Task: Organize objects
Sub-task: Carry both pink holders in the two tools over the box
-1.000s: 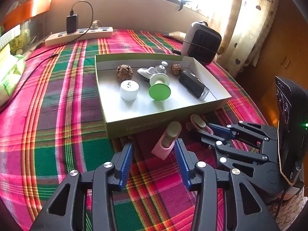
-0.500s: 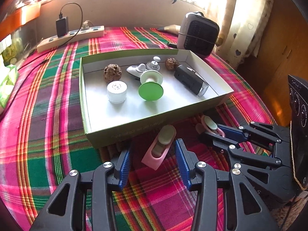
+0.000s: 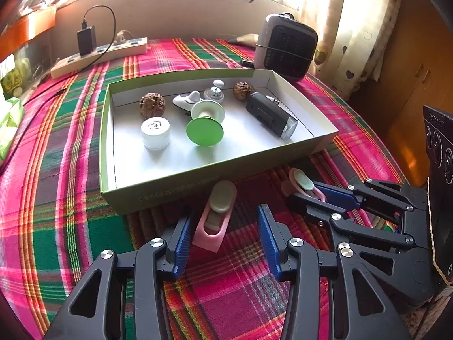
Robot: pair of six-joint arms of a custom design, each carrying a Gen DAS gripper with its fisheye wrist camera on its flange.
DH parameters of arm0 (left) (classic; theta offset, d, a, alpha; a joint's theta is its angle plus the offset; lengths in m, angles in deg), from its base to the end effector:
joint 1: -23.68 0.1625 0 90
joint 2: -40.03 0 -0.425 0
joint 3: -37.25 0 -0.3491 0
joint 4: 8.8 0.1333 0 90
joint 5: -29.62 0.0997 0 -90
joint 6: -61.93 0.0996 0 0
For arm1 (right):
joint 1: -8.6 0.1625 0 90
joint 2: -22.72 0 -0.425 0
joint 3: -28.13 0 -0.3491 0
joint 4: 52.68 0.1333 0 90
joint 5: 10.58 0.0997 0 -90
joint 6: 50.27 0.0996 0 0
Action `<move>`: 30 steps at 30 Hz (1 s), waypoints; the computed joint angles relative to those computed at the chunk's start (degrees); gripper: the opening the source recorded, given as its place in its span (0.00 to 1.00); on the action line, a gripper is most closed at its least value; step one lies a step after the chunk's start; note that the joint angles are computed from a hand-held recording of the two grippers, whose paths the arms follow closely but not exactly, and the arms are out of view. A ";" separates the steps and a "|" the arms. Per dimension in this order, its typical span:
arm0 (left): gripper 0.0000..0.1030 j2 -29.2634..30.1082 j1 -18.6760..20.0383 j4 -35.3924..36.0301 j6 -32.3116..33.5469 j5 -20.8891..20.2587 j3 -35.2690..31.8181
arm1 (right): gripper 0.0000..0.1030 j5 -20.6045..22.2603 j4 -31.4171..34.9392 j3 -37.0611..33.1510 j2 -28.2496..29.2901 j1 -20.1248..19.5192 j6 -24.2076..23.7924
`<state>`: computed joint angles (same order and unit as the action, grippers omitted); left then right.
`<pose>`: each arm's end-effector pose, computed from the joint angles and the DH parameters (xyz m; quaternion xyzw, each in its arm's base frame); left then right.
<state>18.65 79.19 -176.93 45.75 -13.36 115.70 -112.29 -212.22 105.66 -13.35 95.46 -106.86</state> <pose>-0.2281 -0.6961 -0.0031 0.0715 0.9017 -0.3193 0.2828 0.0724 -0.7441 0.1425 0.4119 -0.8731 0.1600 0.2060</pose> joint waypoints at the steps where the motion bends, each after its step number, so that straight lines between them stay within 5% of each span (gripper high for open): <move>1: 0.41 0.08 -0.10 -0.02 -0.06 0.15 0.02 | 0.18 0.05 0.14 0.00 -0.04 -0.02 0.02; 10: 0.40 0.92 -0.33 -0.52 -1.64 1.73 -0.81 | 0.18 -0.03 0.23 -0.13 0.00 -0.01 0.06; 30: 0.18 1.67 -0.77 2.77 -3.79 6.83 -2.10 | 0.18 -0.03 0.27 -0.09 -0.02 0.02 0.22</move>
<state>20.32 78.43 -174.16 41.96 -6.53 113.61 -112.31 -211.96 105.58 -13.38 95.49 -106.64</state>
